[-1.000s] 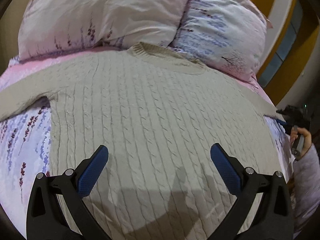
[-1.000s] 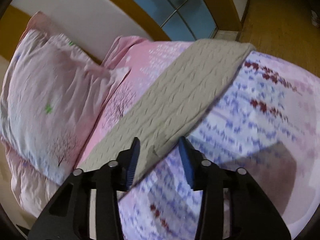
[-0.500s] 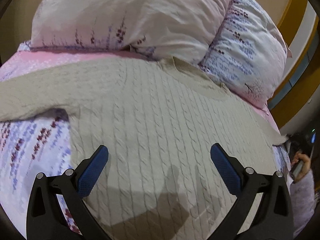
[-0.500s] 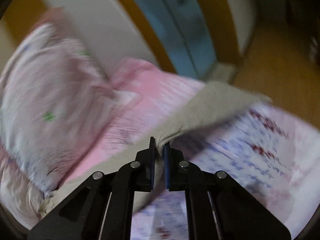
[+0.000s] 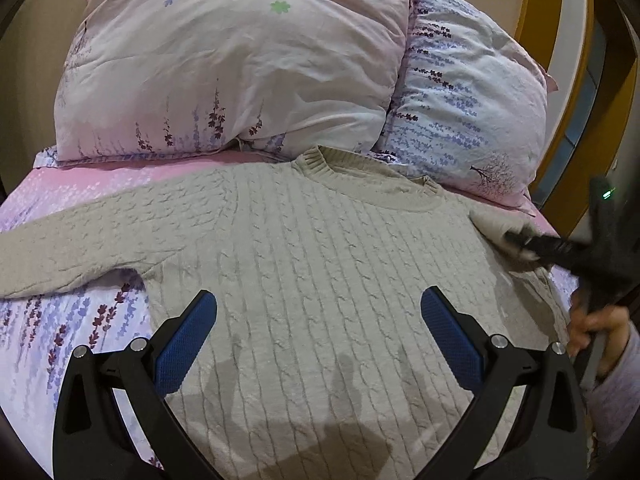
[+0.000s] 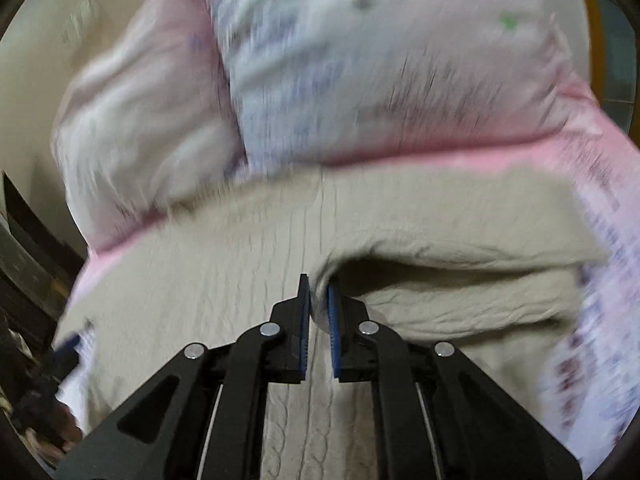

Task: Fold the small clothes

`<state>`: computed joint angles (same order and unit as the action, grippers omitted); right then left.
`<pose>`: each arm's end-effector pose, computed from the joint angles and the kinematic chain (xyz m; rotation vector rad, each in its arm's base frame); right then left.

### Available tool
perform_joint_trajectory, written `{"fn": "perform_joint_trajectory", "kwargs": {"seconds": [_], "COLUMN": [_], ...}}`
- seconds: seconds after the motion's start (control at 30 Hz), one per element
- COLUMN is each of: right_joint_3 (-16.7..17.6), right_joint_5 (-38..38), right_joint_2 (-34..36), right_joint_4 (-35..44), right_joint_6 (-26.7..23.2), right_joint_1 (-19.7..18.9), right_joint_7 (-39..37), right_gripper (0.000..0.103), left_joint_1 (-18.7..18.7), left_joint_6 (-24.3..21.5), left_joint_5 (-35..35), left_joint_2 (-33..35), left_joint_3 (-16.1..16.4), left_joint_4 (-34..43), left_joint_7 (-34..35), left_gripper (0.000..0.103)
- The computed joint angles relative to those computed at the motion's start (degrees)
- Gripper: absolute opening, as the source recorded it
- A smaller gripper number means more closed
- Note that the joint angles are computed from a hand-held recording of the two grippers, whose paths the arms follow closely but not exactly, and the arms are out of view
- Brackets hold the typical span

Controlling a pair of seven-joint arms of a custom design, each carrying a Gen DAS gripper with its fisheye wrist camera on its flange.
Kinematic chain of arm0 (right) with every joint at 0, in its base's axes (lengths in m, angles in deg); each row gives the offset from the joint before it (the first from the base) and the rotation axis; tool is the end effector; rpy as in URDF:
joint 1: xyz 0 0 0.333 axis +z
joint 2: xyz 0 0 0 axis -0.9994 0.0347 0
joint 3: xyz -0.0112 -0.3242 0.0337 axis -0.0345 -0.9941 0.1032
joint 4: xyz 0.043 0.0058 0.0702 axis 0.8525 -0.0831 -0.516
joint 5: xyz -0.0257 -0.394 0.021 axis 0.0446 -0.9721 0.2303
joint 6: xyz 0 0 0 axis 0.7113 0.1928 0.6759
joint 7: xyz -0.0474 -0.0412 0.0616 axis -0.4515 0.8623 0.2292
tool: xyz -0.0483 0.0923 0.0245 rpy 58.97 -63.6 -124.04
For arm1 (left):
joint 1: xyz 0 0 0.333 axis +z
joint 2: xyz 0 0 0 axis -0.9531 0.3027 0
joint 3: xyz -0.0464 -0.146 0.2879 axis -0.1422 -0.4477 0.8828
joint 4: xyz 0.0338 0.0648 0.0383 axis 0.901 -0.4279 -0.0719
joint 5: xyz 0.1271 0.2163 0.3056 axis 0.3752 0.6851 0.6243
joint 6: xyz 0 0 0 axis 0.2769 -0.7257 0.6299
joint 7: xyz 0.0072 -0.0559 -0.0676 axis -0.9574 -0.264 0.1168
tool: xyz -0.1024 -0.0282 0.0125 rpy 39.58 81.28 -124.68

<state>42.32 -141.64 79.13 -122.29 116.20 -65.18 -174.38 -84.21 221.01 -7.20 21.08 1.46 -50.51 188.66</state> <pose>0.4264 0.3196 0.4329 -1.2042 2.0452 -0.5615 0.5162 -0.1390 0.4723 -1.3531 2.2707 -1.2120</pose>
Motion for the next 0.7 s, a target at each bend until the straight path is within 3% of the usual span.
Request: {"fn": "perform_joint_trajectory", "kwargs": {"seconds": [0.07, 0.17, 0.27, 0.37, 0.43, 0.5, 0.53, 0.6, 0.63, 0.7], "right_joint_3": [-0.85, -1.33, -0.66, 0.01, 1.17, 2.13, 2.6, 3.46, 4.17, 5.41], "right_joint_5": [0.12, -7.2, -14.02, -9.65, -7.82, -5.81, -2.61, 3.74, 5.18, 2.86], "right_joint_2": [0.45, -2.91, -7.66, -12.05, -15.11, -16.57, -16.99, -15.91, -14.6, -11.95], "right_joint_4": [-0.71, -3.89, -6.98, -10.81, -13.85, -15.11, -15.15, -12.91, -10.78, -6.84], "right_joint_6": [3.23, 8.38, 8.8, 6.0, 4.38, 2.52, -0.14, -6.21, -9.12, -10.2], "right_joint_1": [-0.64, -2.94, -5.38, -6.4, -7.85, -8.97, -8.75, -7.9, -7.65, -7.66], "right_joint_7": [2.37, 15.32, 27.64, 29.24, 32.72, 33.34, 30.26, 20.69, 16.17, 13.0], "right_gripper": [0.016, 0.048, 0.051, 0.051, 0.049, 0.036, 0.031, 0.01, 0.008, 0.008], "left_joint_1": [0.14, 0.64, 1.26, 2.07, 2.69, 3.46, 3.78, 4.17, 4.36, 4.83], "left_joint_6": [-0.22, -2.06, -3.95, -5.02, -6.23, -7.79, -8.16, -9.48, -10.65, -14.27], "left_joint_5": [0.58, 1.6, -0.76, 0.06, 0.95, 2.47, 3.16, 2.99, 2.05, -0.51], "left_joint_2": [-0.23, -0.09, 0.26, 1.11, 1.87, 2.8, 3.13, 3.56, 3.57, 3.84], "left_joint_3": [0.08, 0.6, 1.19, 1.0, 0.9, 0.81, 0.66, 0.49, 0.53, 0.81], "left_joint_4": [-0.21, 0.23, 0.96, 1.9, 2.68, 3.65, 4.02, 4.74, 5.04, 6.12], "left_joint_7": [-0.22, -1.48, -1.1, -3.04, -4.88, -7.82, -9.15, -8.66, -7.01, -4.41], "left_gripper": [0.102, 0.102, 0.102, 0.102, 0.102, 0.102, 0.102, 0.102, 0.102, 0.102]}}
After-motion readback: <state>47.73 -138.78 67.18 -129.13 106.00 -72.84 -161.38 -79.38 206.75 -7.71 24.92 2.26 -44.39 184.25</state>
